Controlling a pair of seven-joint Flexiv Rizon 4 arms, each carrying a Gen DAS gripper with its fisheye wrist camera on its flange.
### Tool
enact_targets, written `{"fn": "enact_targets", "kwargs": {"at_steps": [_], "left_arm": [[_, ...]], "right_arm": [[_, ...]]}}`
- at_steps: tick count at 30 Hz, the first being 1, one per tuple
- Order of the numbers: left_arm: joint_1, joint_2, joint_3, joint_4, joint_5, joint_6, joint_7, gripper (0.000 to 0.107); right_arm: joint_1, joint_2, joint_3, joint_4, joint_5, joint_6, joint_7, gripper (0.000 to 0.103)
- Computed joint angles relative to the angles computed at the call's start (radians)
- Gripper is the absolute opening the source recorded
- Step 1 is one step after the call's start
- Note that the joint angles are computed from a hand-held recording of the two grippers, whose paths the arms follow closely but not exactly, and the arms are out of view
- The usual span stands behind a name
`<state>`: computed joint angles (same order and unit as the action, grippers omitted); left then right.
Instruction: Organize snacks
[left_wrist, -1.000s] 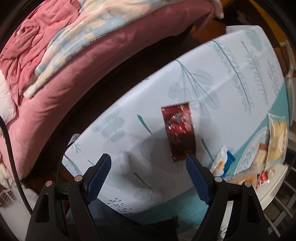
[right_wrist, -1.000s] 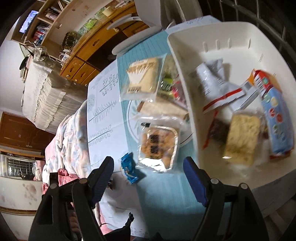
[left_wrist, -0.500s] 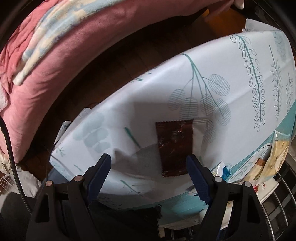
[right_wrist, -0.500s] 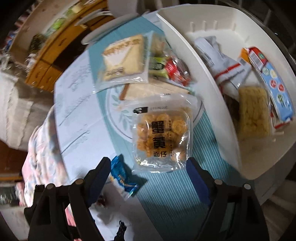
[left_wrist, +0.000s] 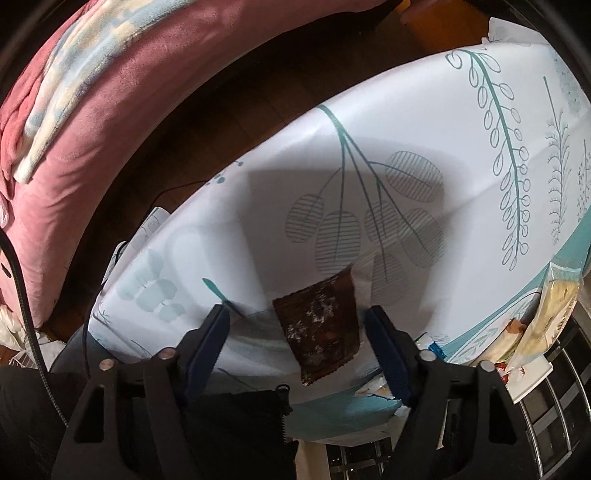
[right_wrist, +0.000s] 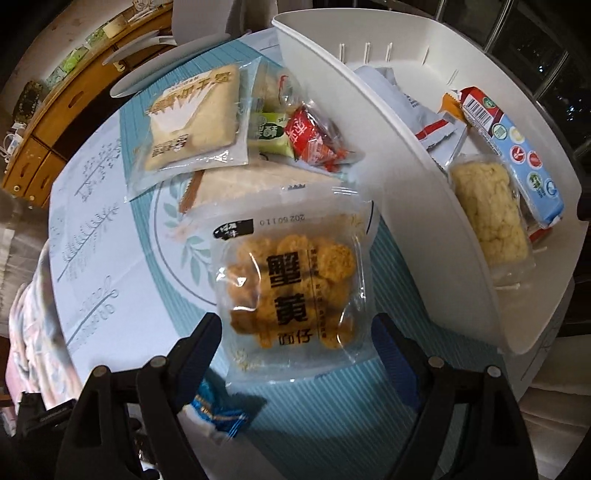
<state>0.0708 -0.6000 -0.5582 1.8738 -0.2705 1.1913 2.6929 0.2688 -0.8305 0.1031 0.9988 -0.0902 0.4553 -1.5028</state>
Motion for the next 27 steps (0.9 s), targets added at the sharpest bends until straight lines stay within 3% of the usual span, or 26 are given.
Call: {"fn": "enact_targets", "kwargs": {"at_steps": [7, 10, 13, 15, 20, 24, 27], "left_arm": [[0.006, -0.012, -0.010, -0.016, -0.015, -0.028, 0.025, 0.056], [0.002, -0.007, -0.008, -0.014, -0.026, -0.021, 0.023, 0.048], [0.006, -0.009, -0.019, -0.003, -0.035, 0.011, 0.027, 0.044], [0.018, -0.021, -0.047, 0.013, -0.040, 0.059, 0.030, 0.037], [0.044, -0.041, -0.096, 0.024, -0.002, 0.114, -0.020, 0.034], [0.056, -0.050, -0.118, 0.020, 0.040, 0.125, -0.069, 0.032], [0.056, -0.047, -0.121, 0.019, 0.073, 0.131, -0.107, 0.031]], "right_arm": [[0.009, -0.019, -0.006, -0.003, -0.014, 0.024, 0.003, 0.089], [0.005, -0.054, -0.001, -0.056, -0.007, -0.038, 0.000, 0.089], [0.000, -0.088, 0.002, -0.115, 0.007, -0.099, -0.001, 0.089], [-0.003, -0.092, 0.002, -0.125, 0.015, -0.104, -0.005, 0.088], [0.000, -0.078, -0.003, -0.106, 0.009, -0.109, -0.034, 0.084], [0.002, -0.092, 0.000, -0.150, 0.013, -0.183, -0.043, 0.083], [-0.004, -0.131, 0.008, -0.248, 0.030, -0.303, -0.052, 0.083]]}}
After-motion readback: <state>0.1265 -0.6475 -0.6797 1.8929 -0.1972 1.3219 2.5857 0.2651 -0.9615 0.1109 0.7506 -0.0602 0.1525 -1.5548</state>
